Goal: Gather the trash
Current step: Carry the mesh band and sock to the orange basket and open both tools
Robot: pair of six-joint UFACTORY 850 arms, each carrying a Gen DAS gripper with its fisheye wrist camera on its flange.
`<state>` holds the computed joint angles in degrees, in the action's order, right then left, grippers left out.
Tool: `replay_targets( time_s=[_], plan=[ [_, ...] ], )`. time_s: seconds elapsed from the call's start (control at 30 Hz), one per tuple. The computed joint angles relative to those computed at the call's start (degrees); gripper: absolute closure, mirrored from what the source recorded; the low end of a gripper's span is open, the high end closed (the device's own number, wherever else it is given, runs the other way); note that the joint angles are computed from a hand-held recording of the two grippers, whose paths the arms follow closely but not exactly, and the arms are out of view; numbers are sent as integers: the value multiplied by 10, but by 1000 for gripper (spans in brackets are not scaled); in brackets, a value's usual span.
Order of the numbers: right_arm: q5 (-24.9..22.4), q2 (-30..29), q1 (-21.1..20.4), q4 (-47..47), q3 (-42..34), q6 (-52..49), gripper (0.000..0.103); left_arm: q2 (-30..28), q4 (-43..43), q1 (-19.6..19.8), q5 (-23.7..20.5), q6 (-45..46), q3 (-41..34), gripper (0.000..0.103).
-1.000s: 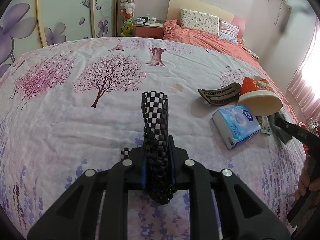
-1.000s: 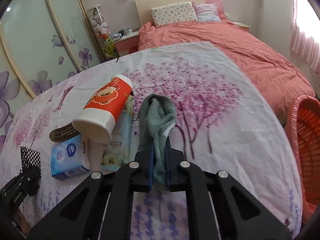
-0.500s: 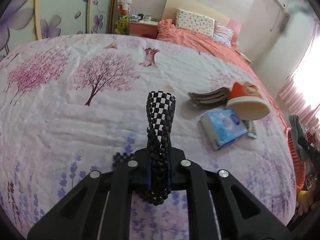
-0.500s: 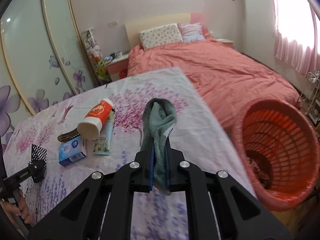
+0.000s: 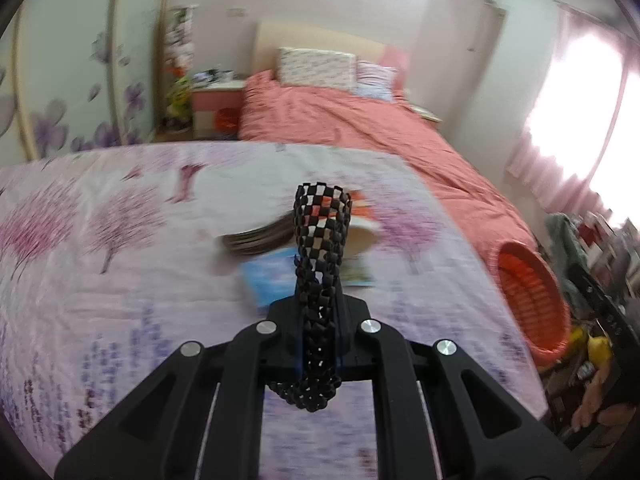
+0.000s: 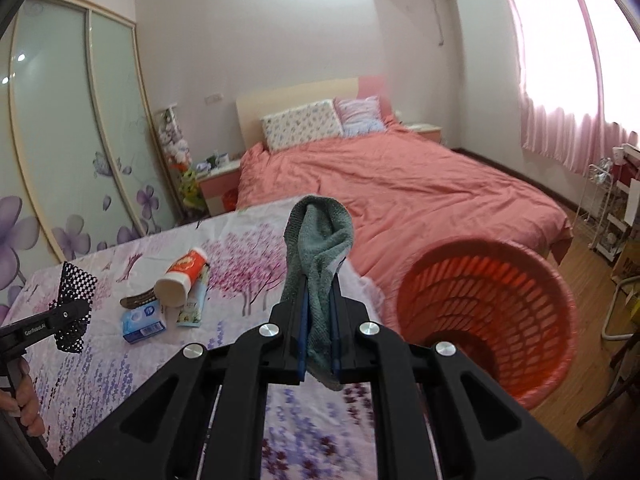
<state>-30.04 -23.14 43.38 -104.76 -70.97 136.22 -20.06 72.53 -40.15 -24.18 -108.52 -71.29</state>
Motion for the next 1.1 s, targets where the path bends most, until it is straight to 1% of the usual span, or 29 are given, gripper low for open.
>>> replay_targets(
  time_s=[0.13, 0.27, 0.47, 0.57, 0.77, 0.8, 0.93, 1.03, 1.1],
  plan=[
    [-40, 27, 0, -23, 34, 33, 94, -27, -14, -24, 12, 40, -50, 92],
    [-66, 47, -3, -31, 62, 51, 94, -64, -36, -50, 26, 94, -111, 92],
    [-100, 73, -15, -39, 101, 81, 94, -129, -116, -75, 49, 206, -206, 92],
    [-104, 83, -27, -47, 118, 106, 94, -169, -186, -85, 58, 290, -262, 92],
    [-99, 86, -53, -67, 136, 152, 94, -240, -332, -93, 58, 455, -360, 92],
    [-96, 87, -57, -71, 139, 160, 94, -258, -370, -94, 55, 496, -385, 92],
    [-86, 83, -74, -91, 145, 192, 94, -310, -472, -95, 36, 603, -461, 92],
    [-76, 79, -88, -108, 148, 216, 94, -352, -541, -91, 18, 672, -523, 92],
    [-71, 80, -94, -117, 151, 228, 94, -380, -569, -90, 3, 702, -565, 92]
  ],
)
